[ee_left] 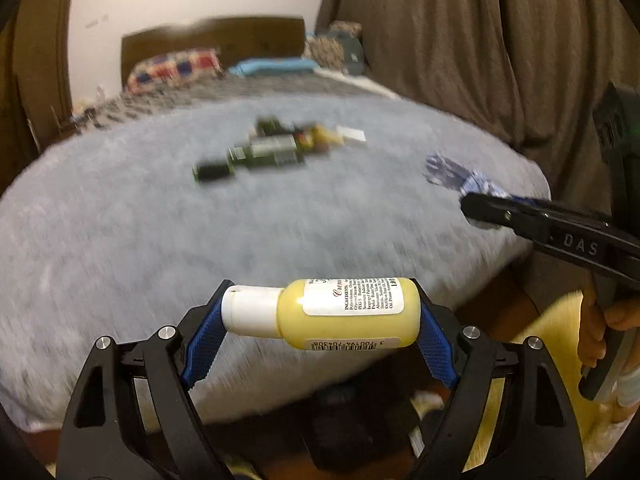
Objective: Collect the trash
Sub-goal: 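Lower both held items into the bin and open both tools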
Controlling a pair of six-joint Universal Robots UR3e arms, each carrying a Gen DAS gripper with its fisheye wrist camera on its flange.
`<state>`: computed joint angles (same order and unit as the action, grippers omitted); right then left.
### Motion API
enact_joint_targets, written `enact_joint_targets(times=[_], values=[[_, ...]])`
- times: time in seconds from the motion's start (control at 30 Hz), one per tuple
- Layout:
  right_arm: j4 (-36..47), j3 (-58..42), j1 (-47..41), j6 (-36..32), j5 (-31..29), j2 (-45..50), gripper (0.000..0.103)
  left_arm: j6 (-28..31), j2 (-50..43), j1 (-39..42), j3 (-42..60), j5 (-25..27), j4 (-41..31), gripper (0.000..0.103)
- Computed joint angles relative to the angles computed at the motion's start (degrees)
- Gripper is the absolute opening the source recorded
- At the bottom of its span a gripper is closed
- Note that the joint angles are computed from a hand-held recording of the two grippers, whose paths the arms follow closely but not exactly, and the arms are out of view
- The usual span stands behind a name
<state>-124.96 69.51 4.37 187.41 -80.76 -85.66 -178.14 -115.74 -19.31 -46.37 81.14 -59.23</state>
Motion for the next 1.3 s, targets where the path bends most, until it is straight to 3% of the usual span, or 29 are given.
enact_joint_targets(times=[0.13,0.33,0.7,0.97,1.2,1.3], values=[[-0.4,7.5,1.2,1.0,-1.4,-2.2,0.026,-1.4,2.7,-0.3,-9.9,-1.3,1.1,0.079],[-1.2,15.8,2.3,2.9,-2.3,-3.3,0.026,-2.5,1.7,-1.3,-16.1,-0.1,1.8,0.079],[0.7,21.0,3.9,4.2,-1.0,5.6,0.026,-3.4,-7.5,-0.3,-16.7,-2.7,-3.2,0.079],[0.1,19.2,5.4,5.0,-1.6,10.4,0.026,-2.7,-10.2,0.9,-16.3,-3.2,-4.2,0.079],[-2.3,19.3,5.5,6.2,-0.9,12.2,0.033,-1.9,-10.9,-0.1,-15.9,-4.2,-4.1,0.079],[-3.2,22.3,4.1,5.6,-0.4,9.9,0.048,-1.8,-11.1,-0.1,-15.8,-4.3,-4.5,0.082]])
